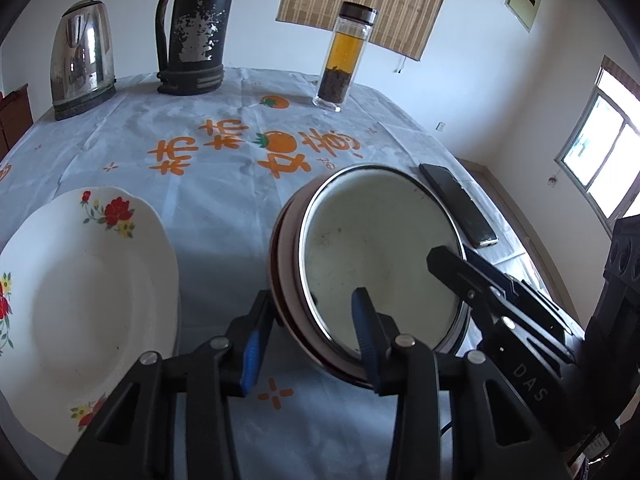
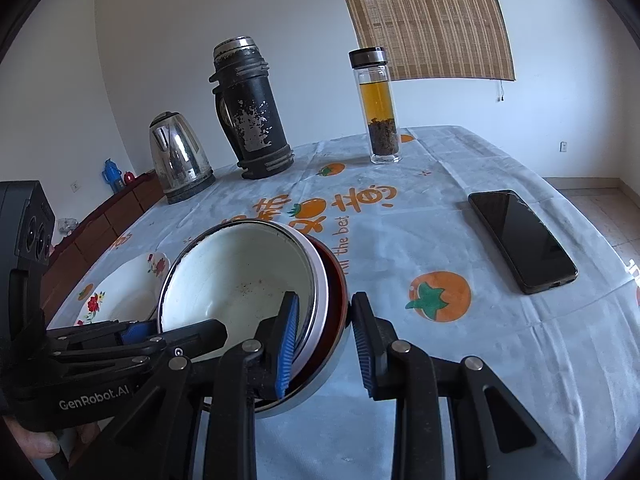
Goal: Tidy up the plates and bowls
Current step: 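Lift the bowl stack with both grippers and carry it over the red-floral plates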
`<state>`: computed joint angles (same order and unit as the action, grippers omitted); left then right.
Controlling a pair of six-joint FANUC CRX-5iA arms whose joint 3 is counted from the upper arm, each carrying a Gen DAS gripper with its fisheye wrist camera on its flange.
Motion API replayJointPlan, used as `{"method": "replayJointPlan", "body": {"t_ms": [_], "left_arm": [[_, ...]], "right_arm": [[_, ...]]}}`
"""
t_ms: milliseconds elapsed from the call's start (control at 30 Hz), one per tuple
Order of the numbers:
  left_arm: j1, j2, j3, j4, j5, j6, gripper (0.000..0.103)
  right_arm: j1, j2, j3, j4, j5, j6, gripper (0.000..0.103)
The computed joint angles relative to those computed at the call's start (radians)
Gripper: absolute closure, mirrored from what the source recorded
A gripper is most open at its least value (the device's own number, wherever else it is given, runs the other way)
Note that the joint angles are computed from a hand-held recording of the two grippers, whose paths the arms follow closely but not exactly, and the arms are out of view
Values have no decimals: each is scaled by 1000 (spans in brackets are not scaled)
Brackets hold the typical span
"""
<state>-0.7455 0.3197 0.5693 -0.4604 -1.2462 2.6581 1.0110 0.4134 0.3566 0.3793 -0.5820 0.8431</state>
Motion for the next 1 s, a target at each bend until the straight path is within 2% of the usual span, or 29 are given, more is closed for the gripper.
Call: {"method": "replayJointPlan", "body": {"t_ms": [567,800,1000], "left_arm": [[0,-35,-28,-10,17,45,66],[-27,-35,-3,-70,-23,64,66],[-34,-40,-1,-89,-26,74,66]], "right_arm": [[10,-19,-22,37,23,-25,75],[16,-22,-25,46,39,-20,75],[17,-26,-35,59,59,-29,75]]}}
